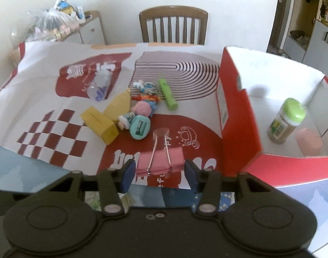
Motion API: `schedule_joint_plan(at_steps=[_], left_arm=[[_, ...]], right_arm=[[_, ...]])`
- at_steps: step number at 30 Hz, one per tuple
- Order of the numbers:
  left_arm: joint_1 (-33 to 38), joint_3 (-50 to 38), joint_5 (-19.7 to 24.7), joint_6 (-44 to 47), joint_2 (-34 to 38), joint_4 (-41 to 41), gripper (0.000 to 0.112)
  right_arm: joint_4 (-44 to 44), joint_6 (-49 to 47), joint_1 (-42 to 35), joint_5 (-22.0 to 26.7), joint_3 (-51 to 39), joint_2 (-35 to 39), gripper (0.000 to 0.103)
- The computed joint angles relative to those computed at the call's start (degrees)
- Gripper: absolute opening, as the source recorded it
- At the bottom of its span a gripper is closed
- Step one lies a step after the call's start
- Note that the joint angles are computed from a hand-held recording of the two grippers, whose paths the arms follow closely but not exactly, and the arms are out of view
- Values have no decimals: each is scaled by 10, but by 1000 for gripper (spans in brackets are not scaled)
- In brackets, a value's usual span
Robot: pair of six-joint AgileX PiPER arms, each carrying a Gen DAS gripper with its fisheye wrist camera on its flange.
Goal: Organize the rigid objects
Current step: 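Grasp the pink binder clip with the right tool while the left tool grasps the glue stick, then carry the binder clip and glue stick into the red shoebox with both tools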
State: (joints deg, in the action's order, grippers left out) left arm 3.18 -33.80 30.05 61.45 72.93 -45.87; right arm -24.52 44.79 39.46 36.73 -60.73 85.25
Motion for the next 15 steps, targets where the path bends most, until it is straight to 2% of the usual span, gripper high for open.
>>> schedule_joint_plan(at_steps=[7,15], left_arm=[[-21,-10,4,-112,-38,43,17],[-57,-25,11,-206,-69,94,17]], right_arm=[[13,-29,0,2,46,-57,47],[85,-117,-35,23,80,-150,47]])
